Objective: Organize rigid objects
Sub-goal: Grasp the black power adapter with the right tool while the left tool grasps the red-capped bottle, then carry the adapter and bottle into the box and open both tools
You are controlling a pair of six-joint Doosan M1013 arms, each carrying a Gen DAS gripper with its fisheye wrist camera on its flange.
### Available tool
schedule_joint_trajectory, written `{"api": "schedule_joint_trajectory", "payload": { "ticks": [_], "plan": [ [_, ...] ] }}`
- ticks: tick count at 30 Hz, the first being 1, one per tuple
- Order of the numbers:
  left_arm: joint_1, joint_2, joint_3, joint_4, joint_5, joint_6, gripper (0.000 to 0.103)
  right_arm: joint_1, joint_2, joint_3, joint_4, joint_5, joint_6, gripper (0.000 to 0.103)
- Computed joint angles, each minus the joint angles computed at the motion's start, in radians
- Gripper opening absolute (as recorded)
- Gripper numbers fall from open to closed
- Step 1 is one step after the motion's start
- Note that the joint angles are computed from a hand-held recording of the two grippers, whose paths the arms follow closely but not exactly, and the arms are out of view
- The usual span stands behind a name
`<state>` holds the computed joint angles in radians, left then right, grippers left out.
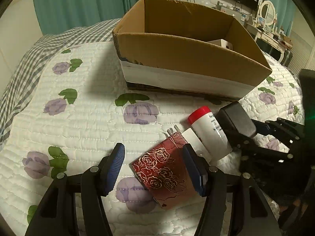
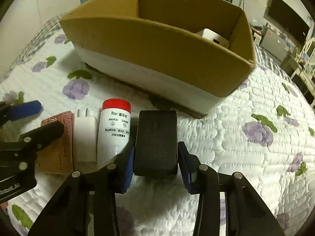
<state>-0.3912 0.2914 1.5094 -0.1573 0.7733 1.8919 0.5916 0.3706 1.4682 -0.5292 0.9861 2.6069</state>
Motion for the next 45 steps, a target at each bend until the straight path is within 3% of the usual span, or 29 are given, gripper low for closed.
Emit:
{"api": "schedule_joint_trajectory", "payload": {
  "ticks": [10,20,23,24,25,39,45],
  "plan": [
    [-0.050,-0.008,0.007,-0.106,0.013,0.106,0.064,0.000,-0.105,0.090,-0.105,-0.029,0.147,0.038],
    [-0.115,0.042,-0.026,0.005,0.027,0.036,0.061,-0.025,-0.155,0.141,-0.107,-0.068,0.215,0.038],
    [-0.113,0.072,-0.056,-0.021,0.076,0.030,0.054,-0.030,-0.152,0.142,-0.091,-0.074,0.210,0.038],
    [-0.115,0.080,-0.064,-0.015,0.088,0.017,0.042,-0.030,-0.152,0.144,-0.089,-0.075,0.212,0.038],
    [-0.117,0.085,-0.069,0.000,0.094,0.000,0.037,-0.032,-0.151,0.145,-0.085,-0.077,0.210,0.038],
    [-0.087,-0.022,-0.013,-0.133,0.014,0.105,0.037,0.000,-0.157,0.112,-0.150,-0.027,0.215,0.038],
    [-0.058,-0.060,-0.011,-0.239,0.006,0.196,0.037,0.039,-0.166,0.063,-0.211,0.047,0.208,0.038]
  ]
}}
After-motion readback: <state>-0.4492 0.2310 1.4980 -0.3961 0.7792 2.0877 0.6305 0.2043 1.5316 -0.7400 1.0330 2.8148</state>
